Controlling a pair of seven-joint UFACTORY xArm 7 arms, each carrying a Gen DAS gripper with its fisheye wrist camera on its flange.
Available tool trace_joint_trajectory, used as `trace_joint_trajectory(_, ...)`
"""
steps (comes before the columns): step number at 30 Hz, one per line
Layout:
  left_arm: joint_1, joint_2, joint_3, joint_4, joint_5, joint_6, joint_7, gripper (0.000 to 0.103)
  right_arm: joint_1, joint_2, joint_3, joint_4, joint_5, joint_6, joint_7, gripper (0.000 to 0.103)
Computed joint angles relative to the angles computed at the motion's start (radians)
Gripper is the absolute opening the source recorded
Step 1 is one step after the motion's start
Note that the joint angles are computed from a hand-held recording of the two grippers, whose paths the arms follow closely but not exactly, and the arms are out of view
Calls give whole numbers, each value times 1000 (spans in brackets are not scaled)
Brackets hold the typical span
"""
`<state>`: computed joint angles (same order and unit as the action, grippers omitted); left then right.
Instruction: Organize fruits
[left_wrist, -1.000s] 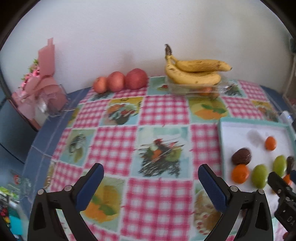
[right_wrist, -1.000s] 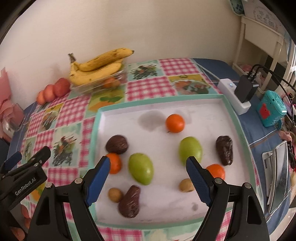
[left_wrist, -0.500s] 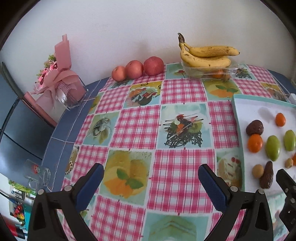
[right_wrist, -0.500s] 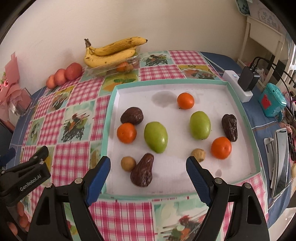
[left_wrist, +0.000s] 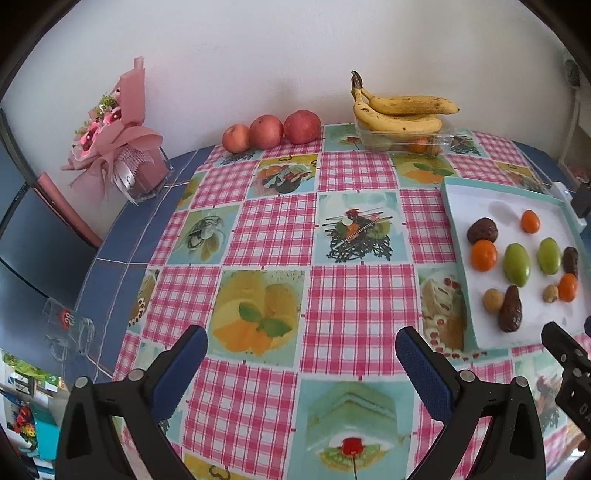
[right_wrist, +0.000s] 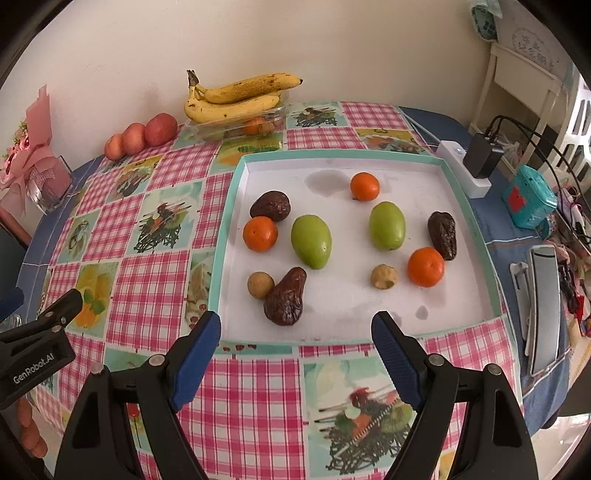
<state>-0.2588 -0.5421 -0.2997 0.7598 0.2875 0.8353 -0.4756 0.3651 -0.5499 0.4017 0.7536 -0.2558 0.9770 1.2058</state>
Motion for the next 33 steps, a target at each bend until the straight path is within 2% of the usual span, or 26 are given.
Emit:
trace_joint_trajectory(3,-9,-36,12,-27,-16,-1,11,103,4,-21,6,-5,-1,16,7,84)
trace_joint_trajectory(11,-4,-66,29,-50,-51,-15,31,103,10,-44,4,-27,26,-21,10,84)
trace_joint_trajectory(33,18,-82,32,-55,-76,-21,40,103,6,-56,17,-16,27,-27,-9,84)
